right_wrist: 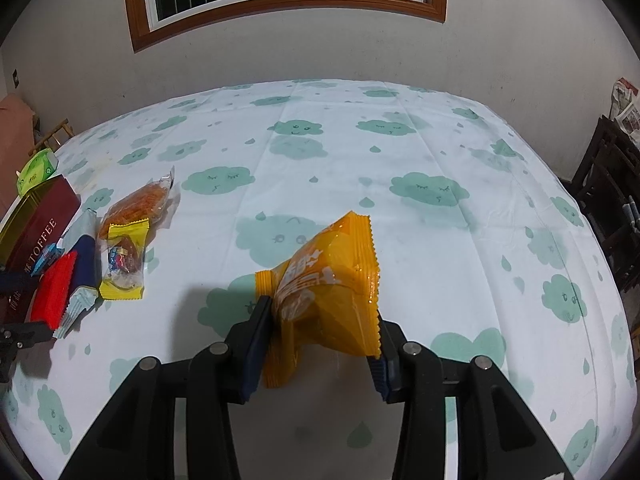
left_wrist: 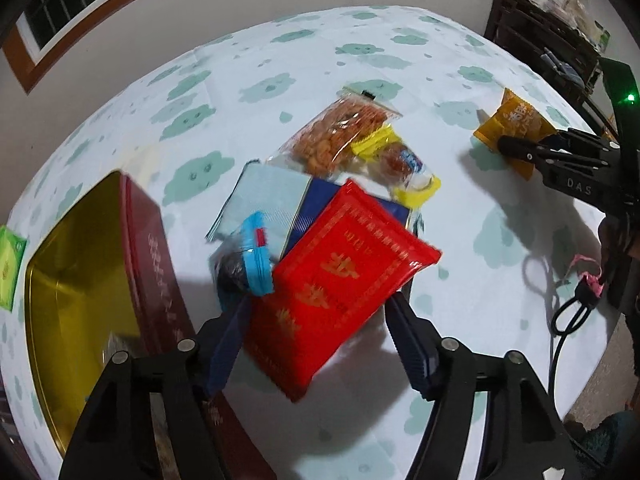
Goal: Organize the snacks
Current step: 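Grasp the red packet with the left tool and lift it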
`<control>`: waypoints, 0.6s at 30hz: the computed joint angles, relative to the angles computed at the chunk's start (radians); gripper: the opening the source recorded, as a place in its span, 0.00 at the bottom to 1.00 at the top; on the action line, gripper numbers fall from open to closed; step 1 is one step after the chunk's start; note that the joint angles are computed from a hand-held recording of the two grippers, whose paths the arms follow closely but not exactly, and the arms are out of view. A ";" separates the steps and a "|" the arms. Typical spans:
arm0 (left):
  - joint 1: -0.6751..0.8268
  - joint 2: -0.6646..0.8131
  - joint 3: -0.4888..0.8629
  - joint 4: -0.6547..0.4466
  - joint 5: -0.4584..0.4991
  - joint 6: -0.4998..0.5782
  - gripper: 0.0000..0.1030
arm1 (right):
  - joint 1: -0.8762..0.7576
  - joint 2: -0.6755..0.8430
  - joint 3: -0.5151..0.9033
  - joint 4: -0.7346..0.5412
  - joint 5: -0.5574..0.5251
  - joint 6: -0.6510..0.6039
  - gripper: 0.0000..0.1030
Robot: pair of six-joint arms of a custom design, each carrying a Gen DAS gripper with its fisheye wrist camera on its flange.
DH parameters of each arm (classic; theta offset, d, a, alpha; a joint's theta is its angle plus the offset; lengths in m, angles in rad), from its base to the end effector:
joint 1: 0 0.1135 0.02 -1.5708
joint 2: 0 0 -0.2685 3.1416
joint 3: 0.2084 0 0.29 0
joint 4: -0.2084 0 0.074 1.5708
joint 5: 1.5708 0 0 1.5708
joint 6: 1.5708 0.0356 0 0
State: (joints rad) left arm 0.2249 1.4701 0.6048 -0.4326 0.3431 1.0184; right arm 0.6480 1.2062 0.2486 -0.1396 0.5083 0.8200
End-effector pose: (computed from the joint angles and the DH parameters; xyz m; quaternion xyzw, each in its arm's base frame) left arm 0.2480 0.0444 0.1000 0.3986 0.8914 -0.0594 0.2075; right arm 0.1576 0.0976 0.0733 0.1396 0.9323 -0.0294 0.3323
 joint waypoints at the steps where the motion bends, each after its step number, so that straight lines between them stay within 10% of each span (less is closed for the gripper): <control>1: -0.008 0.004 0.002 0.002 0.001 -0.005 0.69 | -0.001 0.001 0.000 0.001 0.000 -0.001 0.42; 18: -0.015 0.004 -0.007 -0.002 0.020 -0.043 0.50 | 0.004 0.006 0.005 -0.002 0.002 0.001 0.43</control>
State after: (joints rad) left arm 0.2098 1.4741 0.5977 -0.4351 0.3627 0.9757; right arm 0.6516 1.2118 0.2535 -0.1419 0.5103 0.8212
